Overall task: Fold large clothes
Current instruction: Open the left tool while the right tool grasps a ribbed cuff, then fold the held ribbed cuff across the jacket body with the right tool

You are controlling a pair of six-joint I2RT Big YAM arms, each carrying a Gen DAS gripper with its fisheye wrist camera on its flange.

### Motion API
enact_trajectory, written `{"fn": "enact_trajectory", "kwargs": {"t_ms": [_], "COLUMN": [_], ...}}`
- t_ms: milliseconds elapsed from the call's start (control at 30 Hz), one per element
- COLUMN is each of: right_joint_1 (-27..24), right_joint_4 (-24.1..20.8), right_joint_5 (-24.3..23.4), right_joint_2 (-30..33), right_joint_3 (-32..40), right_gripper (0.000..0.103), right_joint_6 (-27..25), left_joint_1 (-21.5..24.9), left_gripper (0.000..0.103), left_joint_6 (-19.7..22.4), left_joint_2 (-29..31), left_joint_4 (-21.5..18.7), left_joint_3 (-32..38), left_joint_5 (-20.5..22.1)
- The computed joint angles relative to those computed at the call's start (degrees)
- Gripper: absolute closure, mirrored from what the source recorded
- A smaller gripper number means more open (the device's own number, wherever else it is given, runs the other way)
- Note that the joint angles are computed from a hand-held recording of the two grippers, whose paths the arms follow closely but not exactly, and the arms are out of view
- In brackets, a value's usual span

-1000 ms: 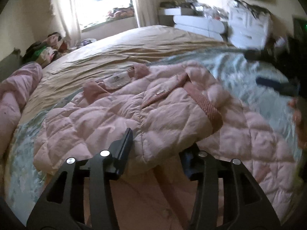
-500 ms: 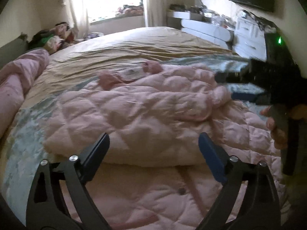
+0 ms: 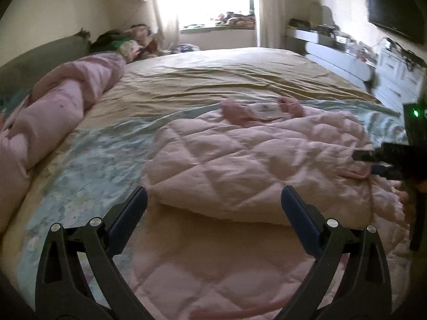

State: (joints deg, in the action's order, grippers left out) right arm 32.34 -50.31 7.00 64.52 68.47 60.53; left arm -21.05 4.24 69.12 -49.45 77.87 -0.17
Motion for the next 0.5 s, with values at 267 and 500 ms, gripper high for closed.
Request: {"fn": "enact_trajectory", "kwargs": {"t_ms": [267, 500], "right_joint_1": [-0.11, -0.31], "right_joint_4": [2.38, 1.09], "right_joint_5": [2.01, 5.59], "right_joint_2": [1.49, 4.15], "right_joint_3": [1.51, 9.66], "right_gripper": [0.097, 0.098], "right_joint_6": [-6.11, -17.14], "left_joint_1": [7.07, 9.28], "left_gripper": [0.009, 0.009], "left_joint_6": [-3.77, -6.35], "left_joint_2": [0.9, 2.37], "left_joint_4": [0.72, 0.39], "left_joint_3": [-0.51, 0.14], "left_joint_5": [3.3, 4.2]}}
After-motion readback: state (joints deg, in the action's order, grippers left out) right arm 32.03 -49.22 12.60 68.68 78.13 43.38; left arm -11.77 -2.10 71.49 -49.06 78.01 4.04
